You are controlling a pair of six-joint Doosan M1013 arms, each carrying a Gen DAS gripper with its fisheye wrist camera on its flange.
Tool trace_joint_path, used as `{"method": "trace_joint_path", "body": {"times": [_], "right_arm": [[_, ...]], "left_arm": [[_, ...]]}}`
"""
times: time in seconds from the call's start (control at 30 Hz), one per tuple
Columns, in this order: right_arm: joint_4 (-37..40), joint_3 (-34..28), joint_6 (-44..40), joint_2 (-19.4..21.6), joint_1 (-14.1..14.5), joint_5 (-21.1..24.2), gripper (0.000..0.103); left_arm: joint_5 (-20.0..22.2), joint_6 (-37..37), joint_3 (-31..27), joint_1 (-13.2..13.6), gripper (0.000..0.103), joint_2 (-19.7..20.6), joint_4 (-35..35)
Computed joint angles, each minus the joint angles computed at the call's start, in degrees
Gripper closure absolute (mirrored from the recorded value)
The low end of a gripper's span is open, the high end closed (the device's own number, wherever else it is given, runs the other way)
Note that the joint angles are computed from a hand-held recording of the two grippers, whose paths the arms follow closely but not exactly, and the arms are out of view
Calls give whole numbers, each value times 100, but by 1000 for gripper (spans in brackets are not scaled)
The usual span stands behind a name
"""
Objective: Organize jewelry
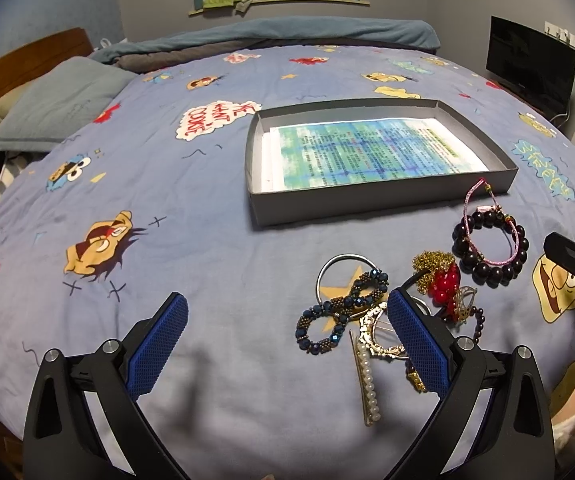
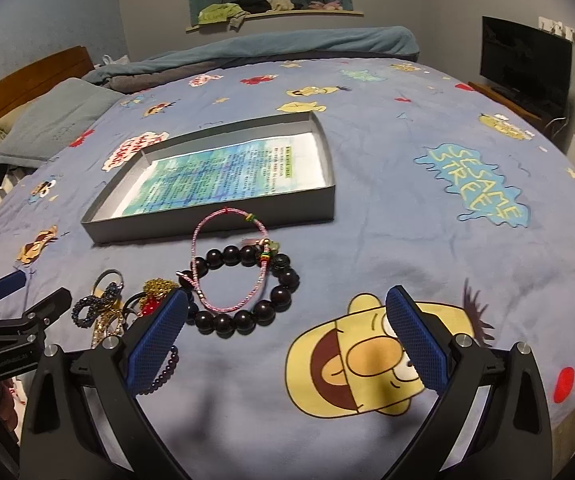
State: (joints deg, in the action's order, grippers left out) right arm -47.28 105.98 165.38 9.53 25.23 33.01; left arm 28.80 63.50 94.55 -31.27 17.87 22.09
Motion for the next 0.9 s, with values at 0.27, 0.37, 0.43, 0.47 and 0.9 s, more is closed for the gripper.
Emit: {"method": "trace_joint_path", "body": {"times": [0.27, 0.37, 0.43, 0.47, 0.9], "right_arm": [[-110, -45, -255, 67, -27, -30, 5], [-22, -158, -539, 154, -70, 65, 5], [-62, -215, -638, 206, -95, 88, 5], [-89, -231, -681, 223, -117, 48, 5], [1057, -564, -1862, 533, -493, -464, 37]], "left_arm": [[-15, 276, -23, 47, 4, 41, -182], [-148, 574, -5, 104, 4, 33, -506], [-208, 727, -4, 138, 4, 33, -637], [-217, 771, -13, 148, 4, 39, -673], [-253, 2233, -34, 338, 8, 104, -1970]]}}
